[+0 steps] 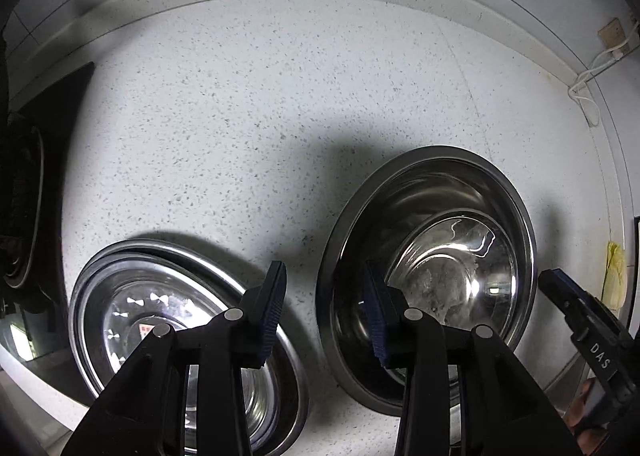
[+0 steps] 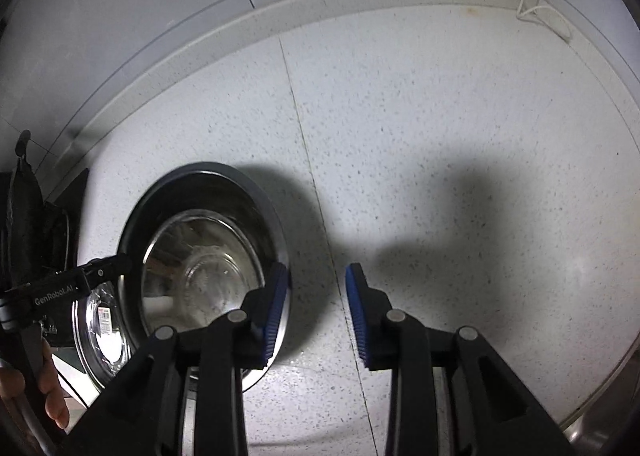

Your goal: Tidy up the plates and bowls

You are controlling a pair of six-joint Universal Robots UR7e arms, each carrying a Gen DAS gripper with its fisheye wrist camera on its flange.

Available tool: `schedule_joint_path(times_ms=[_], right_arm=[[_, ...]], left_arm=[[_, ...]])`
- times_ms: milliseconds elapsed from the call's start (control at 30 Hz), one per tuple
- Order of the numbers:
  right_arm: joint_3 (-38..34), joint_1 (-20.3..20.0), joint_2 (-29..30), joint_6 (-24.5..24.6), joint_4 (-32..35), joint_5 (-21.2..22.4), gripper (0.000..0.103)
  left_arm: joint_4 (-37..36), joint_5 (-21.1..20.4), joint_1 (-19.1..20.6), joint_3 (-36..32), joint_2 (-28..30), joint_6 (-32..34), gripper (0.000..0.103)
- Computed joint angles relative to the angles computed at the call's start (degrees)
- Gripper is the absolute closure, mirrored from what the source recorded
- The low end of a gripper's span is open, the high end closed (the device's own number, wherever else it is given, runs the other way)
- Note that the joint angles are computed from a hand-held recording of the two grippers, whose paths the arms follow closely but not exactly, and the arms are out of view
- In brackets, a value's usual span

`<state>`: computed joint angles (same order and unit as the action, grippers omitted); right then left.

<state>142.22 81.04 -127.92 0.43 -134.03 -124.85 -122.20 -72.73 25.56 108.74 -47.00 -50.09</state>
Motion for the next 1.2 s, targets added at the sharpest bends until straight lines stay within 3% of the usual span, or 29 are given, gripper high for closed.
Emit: schedule_joint_path(times_ms=[567,733,1033,1200], right_arm=[[-0.2,-2.2,4.3,-2.7,-1.2,2.1,0.073],[-0.2,-4.4,4.2,-3.2,-1.0,3.9,0.070],[0.0,-8.2,4.3,-3.1,-1.9,6.3,0.055],[0.1,-8.3,4.0,-2.6,-1.5,6.1,0.053]], left_arm=[[-0.7,-0.7,2.0,-2.5,4.5,1.6,0.070],[-0.3,2.1,1.7,-2.4,5.0,1.0,0.053],[-0.8,2.6,2.9,-2.5,5.4,0.1,0.046],[-0.5,2.1,3.5,-2.8,5.2,0.3,0.045]])
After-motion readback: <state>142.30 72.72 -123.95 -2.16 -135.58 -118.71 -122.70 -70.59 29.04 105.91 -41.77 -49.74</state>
